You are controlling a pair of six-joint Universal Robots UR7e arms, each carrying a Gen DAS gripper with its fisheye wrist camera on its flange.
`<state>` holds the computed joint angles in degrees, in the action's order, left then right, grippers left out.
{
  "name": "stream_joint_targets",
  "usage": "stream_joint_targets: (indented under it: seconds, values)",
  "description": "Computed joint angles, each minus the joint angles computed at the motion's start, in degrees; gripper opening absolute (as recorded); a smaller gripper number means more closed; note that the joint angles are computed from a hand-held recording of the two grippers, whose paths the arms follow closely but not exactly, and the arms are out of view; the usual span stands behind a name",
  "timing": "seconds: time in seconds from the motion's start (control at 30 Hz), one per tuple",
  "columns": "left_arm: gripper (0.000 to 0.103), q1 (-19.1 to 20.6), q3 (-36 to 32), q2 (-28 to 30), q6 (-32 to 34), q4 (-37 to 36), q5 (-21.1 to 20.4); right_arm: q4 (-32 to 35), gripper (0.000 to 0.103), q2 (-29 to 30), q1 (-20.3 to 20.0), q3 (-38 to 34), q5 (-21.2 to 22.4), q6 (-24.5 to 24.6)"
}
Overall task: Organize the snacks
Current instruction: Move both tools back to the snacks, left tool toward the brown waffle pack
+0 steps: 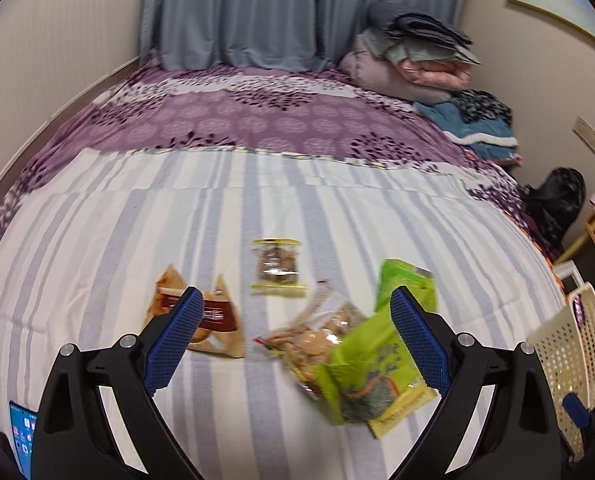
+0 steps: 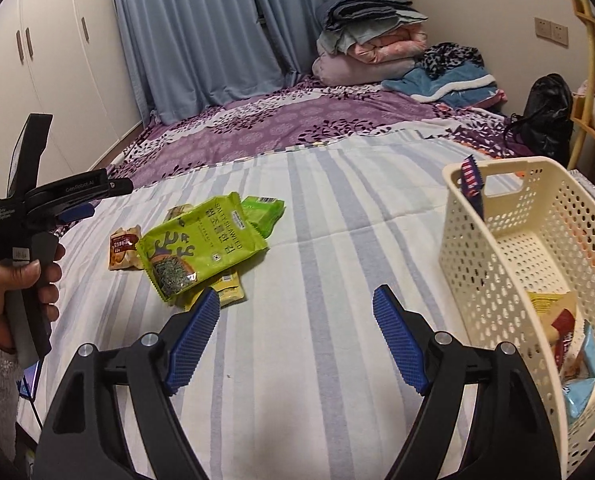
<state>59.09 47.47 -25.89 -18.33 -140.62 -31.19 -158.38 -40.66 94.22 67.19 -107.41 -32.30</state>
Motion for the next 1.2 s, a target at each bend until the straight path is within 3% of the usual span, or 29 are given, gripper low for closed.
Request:
stream_joint_targets:
  seconds: [0.47,0.73,0.93,1.2]
  values:
    - [0.096,5.63,-1.79,-1.84,-23.16,14.39,2.82,3.77,0.079,2.62,0.09,-2.78,-1.02,0.34]
    - [0.096,8.05,-4.21,-1.15,-33.48,20.42,0.65,5.22,0.079,3.35,0.18,-3.19,-1.15,0.4]
    - [0.1,8.23,-1.92,-1.39,-30.59,17.14,0.63,5.69,0.079,3.36,0.25,-3.03,-1.19,0.43]
    - [0.1,8.06,5.2,-5.11,-26.58,11.57,-2.79,5.73,0.079,3.37,0.47,-2.79,-0.98,0.28]
